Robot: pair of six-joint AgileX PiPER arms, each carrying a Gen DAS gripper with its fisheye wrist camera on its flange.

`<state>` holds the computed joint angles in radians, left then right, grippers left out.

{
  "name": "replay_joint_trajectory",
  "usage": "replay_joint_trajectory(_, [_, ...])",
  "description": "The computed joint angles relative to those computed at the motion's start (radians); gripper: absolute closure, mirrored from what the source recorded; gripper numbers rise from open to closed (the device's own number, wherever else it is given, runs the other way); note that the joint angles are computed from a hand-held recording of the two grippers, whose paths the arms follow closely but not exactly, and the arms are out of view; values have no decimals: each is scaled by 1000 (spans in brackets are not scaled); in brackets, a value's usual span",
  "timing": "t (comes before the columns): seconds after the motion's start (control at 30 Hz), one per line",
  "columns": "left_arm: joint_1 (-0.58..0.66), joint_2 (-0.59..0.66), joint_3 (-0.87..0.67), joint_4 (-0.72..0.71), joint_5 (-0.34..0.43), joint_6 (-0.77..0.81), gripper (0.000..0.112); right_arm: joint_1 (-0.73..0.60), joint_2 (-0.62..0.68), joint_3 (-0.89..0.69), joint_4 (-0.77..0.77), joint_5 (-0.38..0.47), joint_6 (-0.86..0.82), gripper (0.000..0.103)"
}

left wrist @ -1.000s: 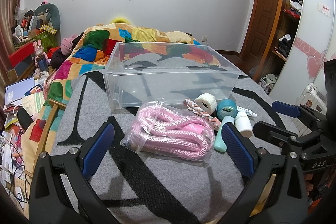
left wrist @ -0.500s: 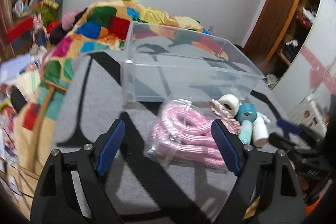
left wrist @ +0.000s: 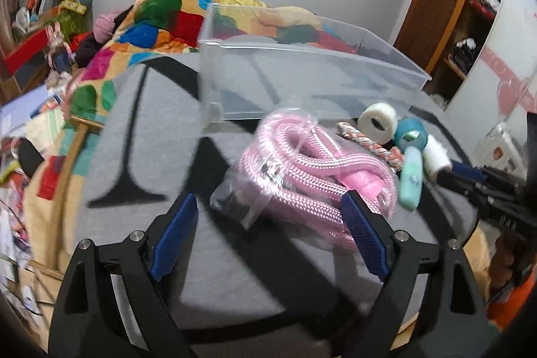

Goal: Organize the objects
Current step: 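Reach the left tool to the bagged pink rope and close on it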

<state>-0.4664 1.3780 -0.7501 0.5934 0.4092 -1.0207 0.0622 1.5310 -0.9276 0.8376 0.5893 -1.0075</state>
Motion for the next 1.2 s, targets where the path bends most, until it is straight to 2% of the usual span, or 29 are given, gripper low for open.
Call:
replay_joint_trajectory(0.13, [-26,-36,-5,61,113,17,23,-28,-2,11,4,19,-37,72])
replay_joint_trajectory(0.27, [-8,-54,-32,22,179,74,26,-73,-8,8,51,92,-96,72])
replay_joint_trajectory(0.3, [3,-63,-36,-13,167,97,26,-83,-2,-6,63,121,-100,72])
replay_joint_trajectory(0.37, [3,-68,-61,-86,151,135,24,-77,1,-18,69,125,-82,71])
replay_joint_trajectory(0.4, [-4,-57,-75,-91,147,124,20,-67,5,-29,56,118,-56,70])
replay_joint_trajectory(0.43, [-18,-41,-90,-79,146,93,12,-54,17,-47,36,111,-20,70])
replay_joint_trajectory(0.47, [-33,-16,-107,-55,143,48,9,-46,29,-60,23,110,9,69])
replay_joint_trajectory(0.63, [-26,140,-197,-139,135,81,9,-15,96,-122,12,111,86,69])
replay_joint_trajectory(0.7, [-19,189,-205,-127,130,36,9,-9,108,-128,11,101,95,69])
replay_joint_trajectory(0.77, [-40,195,-187,-12,122,-81,9,-25,125,-142,36,132,89,69])
replay_joint_trajectory(0.83, [-54,196,-178,42,121,-139,9,-37,138,-161,38,162,97,68])
replay_joint_trajectory(0.9, [-57,191,-166,72,112,-163,10,-37,140,-169,35,166,117,59])
replay_joint_trajectory(1.0, [-56,168,-138,101,88,-168,21,-32,144,-182,50,169,129,46])
replay_joint_trajectory(1.17, [-51,133,-101,151,87,-194,46,1,148,-187,6,101,178,45])
replay_joint_trajectory(1.2, [-51,126,-97,151,88,-197,49,3,156,-193,-3,99,193,48])
